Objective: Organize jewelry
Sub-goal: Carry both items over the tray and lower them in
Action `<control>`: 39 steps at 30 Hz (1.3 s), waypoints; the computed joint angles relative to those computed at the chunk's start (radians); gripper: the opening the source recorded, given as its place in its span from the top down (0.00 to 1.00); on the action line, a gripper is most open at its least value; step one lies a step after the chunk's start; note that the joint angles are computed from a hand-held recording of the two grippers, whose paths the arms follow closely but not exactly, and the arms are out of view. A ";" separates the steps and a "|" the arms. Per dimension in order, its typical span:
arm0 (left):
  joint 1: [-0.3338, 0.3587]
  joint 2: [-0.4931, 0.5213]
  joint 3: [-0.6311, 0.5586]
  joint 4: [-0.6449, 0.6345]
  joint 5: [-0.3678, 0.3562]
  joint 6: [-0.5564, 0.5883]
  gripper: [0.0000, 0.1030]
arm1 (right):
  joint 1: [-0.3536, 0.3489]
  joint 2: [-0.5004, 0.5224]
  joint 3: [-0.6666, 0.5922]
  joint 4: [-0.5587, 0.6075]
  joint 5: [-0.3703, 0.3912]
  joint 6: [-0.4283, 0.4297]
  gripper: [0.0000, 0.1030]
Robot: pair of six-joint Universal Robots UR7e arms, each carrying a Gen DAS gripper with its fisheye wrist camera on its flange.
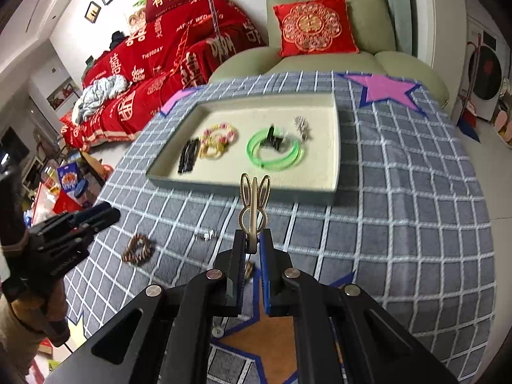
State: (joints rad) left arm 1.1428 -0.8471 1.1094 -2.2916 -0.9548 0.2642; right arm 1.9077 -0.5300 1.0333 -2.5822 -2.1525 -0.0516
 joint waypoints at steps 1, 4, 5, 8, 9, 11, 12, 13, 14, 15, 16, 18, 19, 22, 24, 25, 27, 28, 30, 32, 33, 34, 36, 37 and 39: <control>0.007 -0.009 0.020 -0.010 -0.001 -0.020 0.05 | -0.002 -0.003 0.010 0.001 0.005 0.007 0.91; 0.016 -0.038 0.085 -0.066 0.004 -0.019 0.00 | -0.004 -0.008 0.035 0.003 0.008 0.015 0.91; 0.019 -0.040 0.093 -0.057 0.013 -0.011 0.00 | -0.005 -0.010 0.040 0.005 0.008 0.017 0.91; 0.019 -0.033 0.110 -0.065 0.058 0.033 0.00 | -0.007 -0.013 0.051 0.004 0.009 0.025 0.91; 0.020 -0.031 0.114 -0.064 0.064 0.040 0.00 | -0.007 -0.015 0.056 0.002 0.010 0.027 0.91; 0.026 -0.018 0.099 -0.034 0.067 0.044 0.00 | -0.006 -0.018 0.062 0.002 0.011 0.028 0.91; 0.028 -0.017 0.098 -0.026 0.062 0.045 0.04 | -0.005 -0.017 0.062 0.003 0.010 0.027 0.91; 0.031 -0.009 0.088 -0.005 0.055 0.048 0.10 | -0.005 -0.017 0.064 0.005 0.008 0.027 0.91; 0.030 -0.004 0.078 0.017 0.060 0.044 0.18 | -0.005 -0.017 0.065 0.006 0.008 0.028 0.91; 0.031 0.003 0.069 0.034 0.059 0.043 0.25 | -0.004 -0.017 0.065 0.007 0.008 0.030 0.91; 0.032 0.004 0.070 0.038 0.056 0.044 0.31 | -0.005 -0.018 0.067 0.007 0.008 0.033 0.91; 0.035 -0.003 0.078 0.026 0.021 0.053 0.54 | -0.006 -0.020 0.071 0.007 0.010 0.036 0.91; 0.034 -0.005 0.083 0.018 0.019 0.063 0.60 | -0.006 -0.020 0.072 0.008 0.010 0.036 0.91; 0.035 -0.011 0.090 0.014 -0.002 0.073 0.71 | -0.006 -0.020 0.070 0.007 0.008 0.033 0.91; 0.034 -0.016 0.093 0.006 -0.009 0.075 0.71 | -0.005 -0.019 0.068 0.004 0.009 0.032 0.91; 0.032 -0.019 0.096 0.000 -0.011 0.076 0.71 | -0.005 -0.019 0.065 0.004 0.009 0.031 0.91; 0.028 -0.020 0.083 0.001 -0.027 0.077 0.71 | -0.006 -0.015 0.054 0.006 0.007 0.024 0.91; 0.023 -0.020 0.076 -0.006 -0.038 0.085 0.71 | -0.006 -0.012 0.043 0.009 0.006 0.021 0.91; 0.014 -0.012 0.052 -0.016 -0.044 0.100 0.71 | -0.008 -0.004 0.019 0.015 0.005 0.019 0.91; 0.004 0.009 0.001 -0.012 -0.057 0.110 0.71 | -0.013 0.007 -0.018 0.029 0.012 0.024 0.91; 0.001 0.024 -0.028 -0.006 -0.061 0.111 0.71 | -0.015 0.014 -0.036 0.036 0.013 0.025 0.91; -0.002 0.043 -0.061 -0.002 -0.062 0.114 0.71 | -0.018 0.026 -0.064 0.046 0.014 0.026 0.91; -0.006 0.090 -0.139 0.013 -0.057 0.117 0.71 | -0.022 0.052 -0.123 0.067 0.013 0.028 0.91; -0.006 0.117 -0.185 0.027 -0.057 0.111 0.71 | -0.023 0.068 -0.157 0.079 0.010 0.025 0.91; -0.003 0.178 -0.289 0.071 -0.065 0.090 0.71 | -0.025 0.111 -0.237 0.105 -0.006 0.009 0.91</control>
State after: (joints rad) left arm 1.1396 -0.6696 0.8202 -2.2203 -1.0199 0.3546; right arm 1.8830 -0.4190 0.7959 -2.4769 -2.1589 -0.0427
